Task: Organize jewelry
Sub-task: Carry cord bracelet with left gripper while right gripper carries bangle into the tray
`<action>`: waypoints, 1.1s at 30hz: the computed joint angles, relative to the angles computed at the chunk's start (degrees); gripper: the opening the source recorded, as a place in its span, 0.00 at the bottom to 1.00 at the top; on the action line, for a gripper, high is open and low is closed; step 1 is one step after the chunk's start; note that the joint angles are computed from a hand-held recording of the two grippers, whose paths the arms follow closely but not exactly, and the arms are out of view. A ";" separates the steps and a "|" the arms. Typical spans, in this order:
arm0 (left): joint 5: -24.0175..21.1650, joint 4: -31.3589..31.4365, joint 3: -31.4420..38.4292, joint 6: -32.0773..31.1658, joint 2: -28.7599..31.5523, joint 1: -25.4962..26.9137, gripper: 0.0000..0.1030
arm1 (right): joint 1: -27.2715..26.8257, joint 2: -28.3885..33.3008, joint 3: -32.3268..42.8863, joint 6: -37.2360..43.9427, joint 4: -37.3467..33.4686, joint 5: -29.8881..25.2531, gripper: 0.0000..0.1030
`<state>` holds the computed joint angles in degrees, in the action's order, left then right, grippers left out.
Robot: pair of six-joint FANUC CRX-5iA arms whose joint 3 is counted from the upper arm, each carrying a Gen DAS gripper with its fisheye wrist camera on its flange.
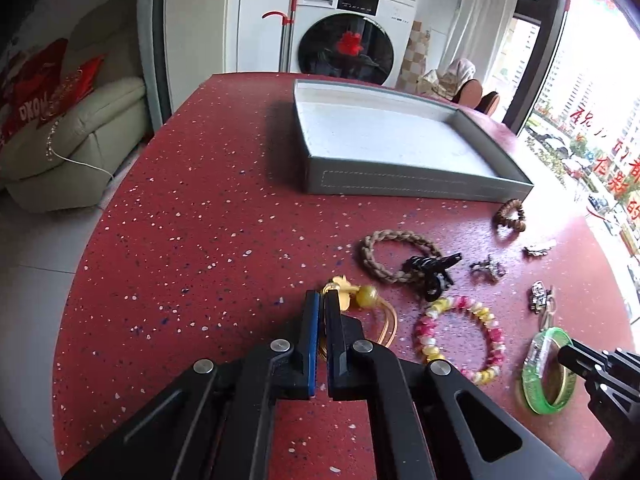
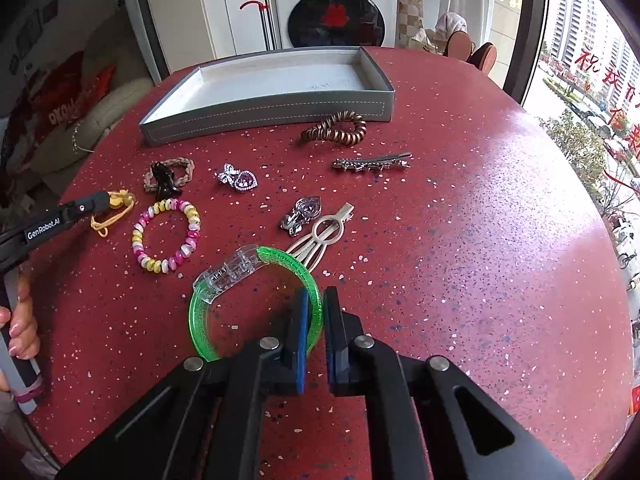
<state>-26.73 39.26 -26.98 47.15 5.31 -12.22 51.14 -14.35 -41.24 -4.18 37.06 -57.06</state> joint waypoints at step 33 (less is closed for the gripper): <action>-9.13 4.47 15.08 -2.09 5.16 -2.23 0.19 | -16.15 0.12 8.21 12.46 0.38 9.68 0.08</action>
